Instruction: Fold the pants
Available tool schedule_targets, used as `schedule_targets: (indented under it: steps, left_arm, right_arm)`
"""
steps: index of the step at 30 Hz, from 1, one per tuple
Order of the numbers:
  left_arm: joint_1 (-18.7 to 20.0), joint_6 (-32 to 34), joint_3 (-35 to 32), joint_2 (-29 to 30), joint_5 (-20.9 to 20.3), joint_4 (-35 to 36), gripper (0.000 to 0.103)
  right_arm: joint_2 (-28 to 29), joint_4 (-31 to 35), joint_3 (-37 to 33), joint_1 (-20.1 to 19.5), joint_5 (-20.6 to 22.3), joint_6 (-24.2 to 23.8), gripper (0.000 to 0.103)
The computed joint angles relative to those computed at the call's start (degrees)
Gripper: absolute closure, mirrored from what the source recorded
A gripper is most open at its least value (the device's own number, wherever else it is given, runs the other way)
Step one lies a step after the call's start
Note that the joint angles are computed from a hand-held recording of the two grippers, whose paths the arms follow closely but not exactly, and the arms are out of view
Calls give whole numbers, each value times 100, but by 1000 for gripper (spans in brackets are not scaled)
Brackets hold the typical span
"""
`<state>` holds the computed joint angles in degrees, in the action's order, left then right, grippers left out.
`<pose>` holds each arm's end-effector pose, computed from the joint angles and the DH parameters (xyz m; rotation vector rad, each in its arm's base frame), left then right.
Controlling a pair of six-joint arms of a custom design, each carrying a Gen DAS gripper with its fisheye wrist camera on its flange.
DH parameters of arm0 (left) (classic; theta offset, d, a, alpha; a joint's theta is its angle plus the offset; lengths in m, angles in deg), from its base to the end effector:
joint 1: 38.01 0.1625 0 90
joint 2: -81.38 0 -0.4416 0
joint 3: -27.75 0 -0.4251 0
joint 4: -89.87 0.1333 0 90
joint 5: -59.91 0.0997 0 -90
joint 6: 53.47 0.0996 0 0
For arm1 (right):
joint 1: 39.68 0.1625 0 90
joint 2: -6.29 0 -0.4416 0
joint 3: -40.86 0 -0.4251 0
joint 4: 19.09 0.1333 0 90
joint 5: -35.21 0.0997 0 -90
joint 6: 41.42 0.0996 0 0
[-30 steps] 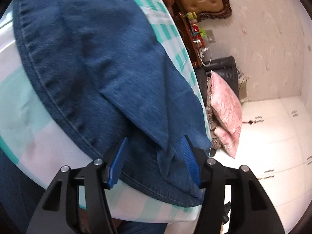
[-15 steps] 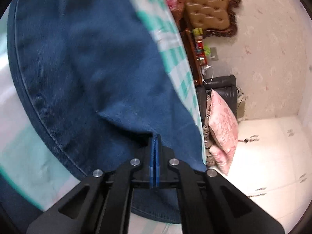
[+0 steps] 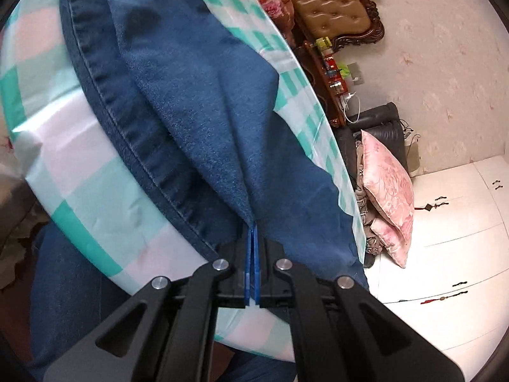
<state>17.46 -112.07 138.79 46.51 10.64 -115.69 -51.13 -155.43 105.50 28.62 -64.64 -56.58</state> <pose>-0.1704 -0.5975 0.0071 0.9361 -2.6282 1.4261 -0.1873 -0.7852 0.4680 -0.2321 -2.6408 0.8210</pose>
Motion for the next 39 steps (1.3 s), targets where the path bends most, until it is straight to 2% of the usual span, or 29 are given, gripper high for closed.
schedule_targets:
  steps: [3,5,8,11,14,15,16,22,24,28,32,34,35,36,38,39]
  left_arm:
    - [130,-303,68,84,-167,62,103]
    - [209,-458,84,162,-271,-8,103]
    - [163,-338,116,150,-169,1,102]
    - [210,-308,122,178,-261,-95,102]
    - [252,-192,145,188,-312,-358,98]
    - [262,-147,202,162,-274,-476,93]
    - [278,-87,282,117,-184,-621,87]
    - [639,171,718,-319,156,-1420,82]
    - [876,203,842,-516,79,-1580,82]
    - [1220,285,957,-882,0,-1519,82]
    - [1418,398,905,-1144,-72,-1278,84]
    - [1427,290,843,-1280,89,-847,101]
    - [1391,294,898,-1358,100,-856,101]
    - [1225,410,969,-1408,306,-968,101]
    - [785,479,1127,-1492,1088,-878,101]
    - [664,291,1250,-1482,1239,-955,101]
  right_arm:
    - [-23,-158,89,-3,-120,-161,100]
    - [146,86,-84,-64,-341,20,100]
    - [108,-111,67,-73,-431,-99,100]
    - [197,-147,33,-67,-600,-141,100]
    - [267,-327,78,-20,-839,-301,100]
    - [268,-379,104,-2,-906,-358,100]
    - [295,-411,92,24,-1000,-413,100]
    - [357,-305,-9,68,-1176,-415,99]
    - [379,-340,-8,93,-1239,-407,97]
    - [423,-348,-37,134,-1336,-320,92]
    - [490,-440,-69,184,-1485,-347,91]
    - [540,-562,-69,214,-1610,-395,92]
    - [550,-592,-66,222,-1652,-406,93]
    - [563,-615,-71,232,-1702,-427,93]
    - [566,-636,-69,236,-1738,-444,94]
    - [563,-655,-61,229,-1731,-458,95]
